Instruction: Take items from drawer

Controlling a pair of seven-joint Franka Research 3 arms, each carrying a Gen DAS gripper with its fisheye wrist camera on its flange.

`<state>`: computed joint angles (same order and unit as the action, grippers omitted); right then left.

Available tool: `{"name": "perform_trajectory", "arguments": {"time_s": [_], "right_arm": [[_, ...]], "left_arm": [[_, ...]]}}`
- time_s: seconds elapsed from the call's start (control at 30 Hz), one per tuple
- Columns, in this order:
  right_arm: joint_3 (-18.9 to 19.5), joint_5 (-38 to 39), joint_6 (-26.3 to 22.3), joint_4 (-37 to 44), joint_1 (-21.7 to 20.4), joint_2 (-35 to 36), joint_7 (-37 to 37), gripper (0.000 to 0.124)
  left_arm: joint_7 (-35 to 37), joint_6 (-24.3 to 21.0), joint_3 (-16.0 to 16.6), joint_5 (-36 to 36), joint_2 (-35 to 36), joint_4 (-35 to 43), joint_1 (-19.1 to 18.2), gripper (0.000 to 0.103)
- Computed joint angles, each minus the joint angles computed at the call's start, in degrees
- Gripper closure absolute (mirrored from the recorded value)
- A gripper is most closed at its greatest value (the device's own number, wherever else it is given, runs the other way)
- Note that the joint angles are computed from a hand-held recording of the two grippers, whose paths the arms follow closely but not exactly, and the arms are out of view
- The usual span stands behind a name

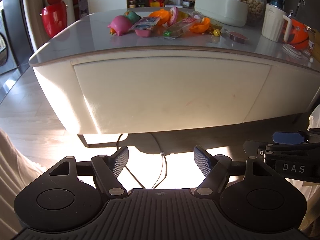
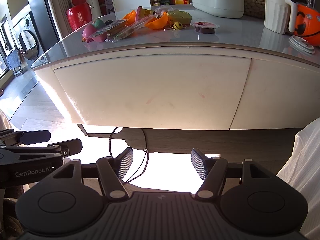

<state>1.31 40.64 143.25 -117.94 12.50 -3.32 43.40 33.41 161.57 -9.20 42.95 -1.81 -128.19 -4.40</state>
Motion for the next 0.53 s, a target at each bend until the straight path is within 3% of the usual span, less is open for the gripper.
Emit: {"name": "perform_trajectory", "arguments": {"time_s": [0.07,0.13,0.17,0.23,0.37,0.53], "right_arm": [[-0.15,0.48,-0.55,0.29,-0.08,0.04,-0.07,0.059],[-0.56,2.51,-1.66,0.82,-0.34,0.04,-0.56,0.059],[-0.87,4.24,-2.36,1.14,-0.55,-0.01,-1.13,0.059],[-1.49,7.65,-4.11,1.90,-1.11,-0.04,-1.90,0.059],[-1.86,9.69,-6.84,3.82,-2.22,0.71,-0.20,0.059],[-1.45,8.47,-4.78,4.48,-2.68,0.48,-0.62,0.059]], "left_arm": [[1.77,1.65,0.27,-1.93,0.01,-0.41,0.05,0.029],[3.60,4.47,0.57,-4.19,-0.08,-1.07,0.23,0.059],[3.97,5.66,0.62,-5.03,-0.03,-1.12,0.32,0.096],[2.98,6.58,0.47,-5.75,-0.04,-0.80,0.44,0.093],[-8.75,-0.88,-1.05,6.43,0.03,2.94,0.33,0.092],[-12.28,3.01,-0.07,11.08,0.64,3.97,0.53,0.091]]}}
